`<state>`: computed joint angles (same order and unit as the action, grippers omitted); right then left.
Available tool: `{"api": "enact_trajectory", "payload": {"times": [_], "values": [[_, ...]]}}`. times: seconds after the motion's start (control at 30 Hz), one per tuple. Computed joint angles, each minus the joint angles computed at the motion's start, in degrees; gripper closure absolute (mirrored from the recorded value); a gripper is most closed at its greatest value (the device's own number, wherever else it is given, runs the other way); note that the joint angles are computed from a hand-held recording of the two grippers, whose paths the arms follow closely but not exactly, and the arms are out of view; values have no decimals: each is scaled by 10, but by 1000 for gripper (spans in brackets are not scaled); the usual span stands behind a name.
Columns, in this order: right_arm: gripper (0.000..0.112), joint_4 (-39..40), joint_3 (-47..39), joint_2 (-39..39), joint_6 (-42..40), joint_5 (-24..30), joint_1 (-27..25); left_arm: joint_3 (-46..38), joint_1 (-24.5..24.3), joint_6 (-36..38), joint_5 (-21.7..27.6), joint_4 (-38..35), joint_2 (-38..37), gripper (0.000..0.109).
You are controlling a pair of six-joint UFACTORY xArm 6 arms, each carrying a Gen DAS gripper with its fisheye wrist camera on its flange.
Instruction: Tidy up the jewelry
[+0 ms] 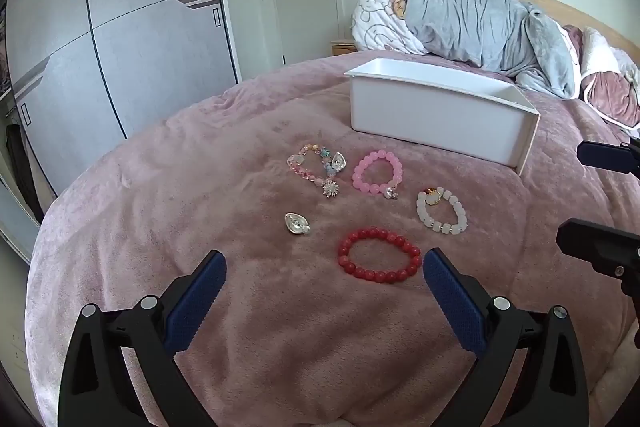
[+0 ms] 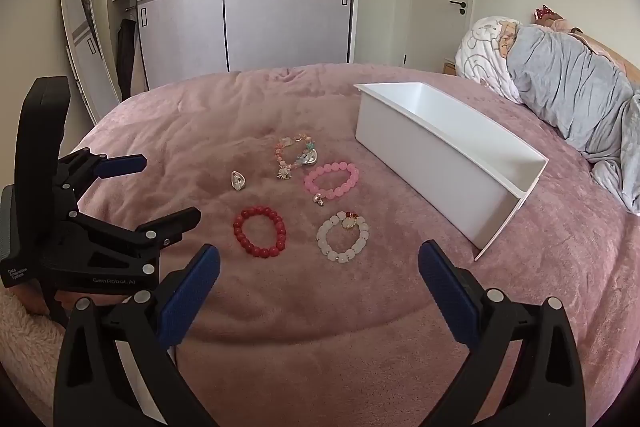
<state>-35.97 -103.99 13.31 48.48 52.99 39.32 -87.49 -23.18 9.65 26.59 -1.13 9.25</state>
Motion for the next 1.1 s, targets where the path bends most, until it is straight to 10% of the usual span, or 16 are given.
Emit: {"api": "enact_trajectory", "payload": {"times": [1.1], "values": [[14,-11,5,-7,5,-6,3,-32,4,44,22,-63,11,9]]}}
